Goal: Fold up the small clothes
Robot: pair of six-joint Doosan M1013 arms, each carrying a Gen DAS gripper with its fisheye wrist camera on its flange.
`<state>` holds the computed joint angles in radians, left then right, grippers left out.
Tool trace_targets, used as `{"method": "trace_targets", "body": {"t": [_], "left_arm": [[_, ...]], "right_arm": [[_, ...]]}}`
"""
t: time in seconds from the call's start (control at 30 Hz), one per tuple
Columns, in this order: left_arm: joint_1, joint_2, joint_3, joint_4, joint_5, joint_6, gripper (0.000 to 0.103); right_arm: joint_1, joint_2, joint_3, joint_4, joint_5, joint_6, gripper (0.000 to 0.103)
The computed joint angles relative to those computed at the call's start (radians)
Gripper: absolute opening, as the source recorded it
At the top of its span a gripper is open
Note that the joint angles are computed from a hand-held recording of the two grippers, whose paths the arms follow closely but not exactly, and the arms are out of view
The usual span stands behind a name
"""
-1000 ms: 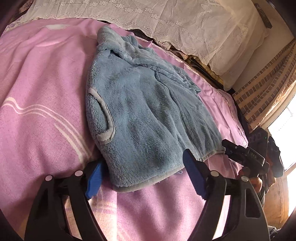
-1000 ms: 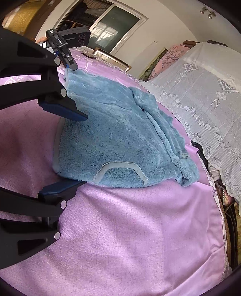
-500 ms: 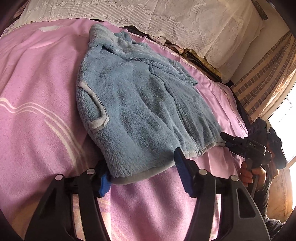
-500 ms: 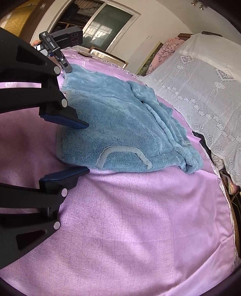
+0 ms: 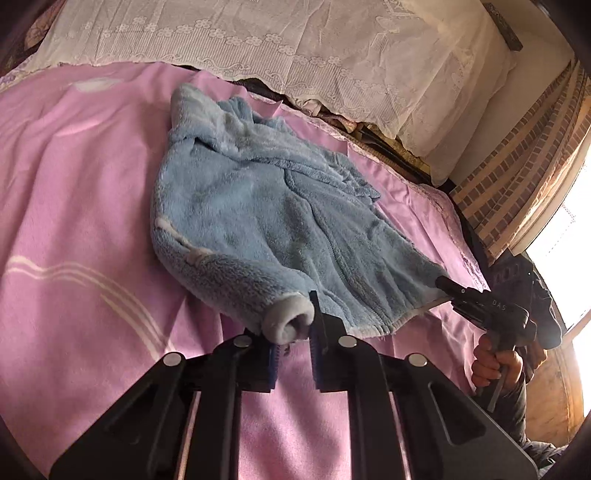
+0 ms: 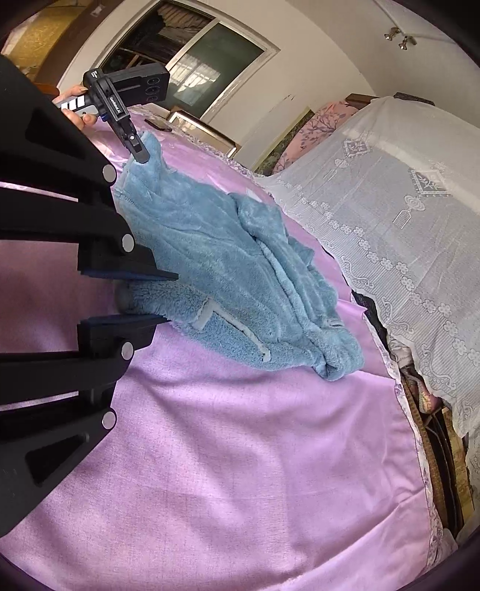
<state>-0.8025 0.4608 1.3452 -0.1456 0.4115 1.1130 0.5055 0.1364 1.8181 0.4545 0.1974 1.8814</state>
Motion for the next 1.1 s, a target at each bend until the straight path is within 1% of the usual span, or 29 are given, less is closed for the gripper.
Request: {"method": "trace_targets", "body": {"t": [0.07, 0.2, 0.33, 0.43, 0.6, 0.73, 0.83, 0.93, 1.03, 1.1], "left_arm": [[0.001, 0.003, -0.027, 0.043, 0.001, -0.022, 0.012], [0.000, 0.022, -0.093, 0.163, 0.014, -0.083, 0.012], [0.009, 0.054, -0.169, 0.223, 0.045, -0.119, 0.011], [0.020, 0.083, -0.236, 0.258, 0.074, -0.151, 0.011], [0.036, 0.133, -0.340, 0.352, 0.112, -0.221, 0.011], [0.055, 0.175, -0.413, 0.330, 0.127, -0.213, 0.011], [0.067, 0.213, -0.475, 0.318, 0.154, -0.204, 0.011], [0.077, 0.250, -0.535, 0.314, 0.181, -0.199, 0.011], [0.089, 0.285, -0.590, 0.302, 0.207, -0.197, 0.011], [0.097, 0.308, -0.628, 0.289, 0.227, -0.191, 0.011]], "right_arm": [[-0.008, 0.002, -0.016, 0.095, 0.007, -0.100, 0.015], [-0.026, 0.012, -0.058, 0.194, 0.014, -0.212, 0.014], [-0.042, 0.031, -0.110, 0.180, 0.025, -0.211, 0.014], [-0.059, 0.057, -0.157, 0.207, 0.036, -0.228, 0.014], [-0.091, 0.110, -0.229, 0.283, 0.036, -0.263, 0.014], [-0.113, 0.153, -0.280, 0.336, 0.045, -0.279, 0.014], [-0.125, 0.185, -0.317, 0.359, 0.048, -0.286, 0.014], [-0.131, 0.222, -0.368, 0.276, 0.054, -0.213, 0.014], [-0.140, 0.259, -0.412, 0.295, 0.065, -0.224, 0.014], [-0.144, 0.281, -0.441, 0.260, 0.068, -0.194, 0.014]]}}
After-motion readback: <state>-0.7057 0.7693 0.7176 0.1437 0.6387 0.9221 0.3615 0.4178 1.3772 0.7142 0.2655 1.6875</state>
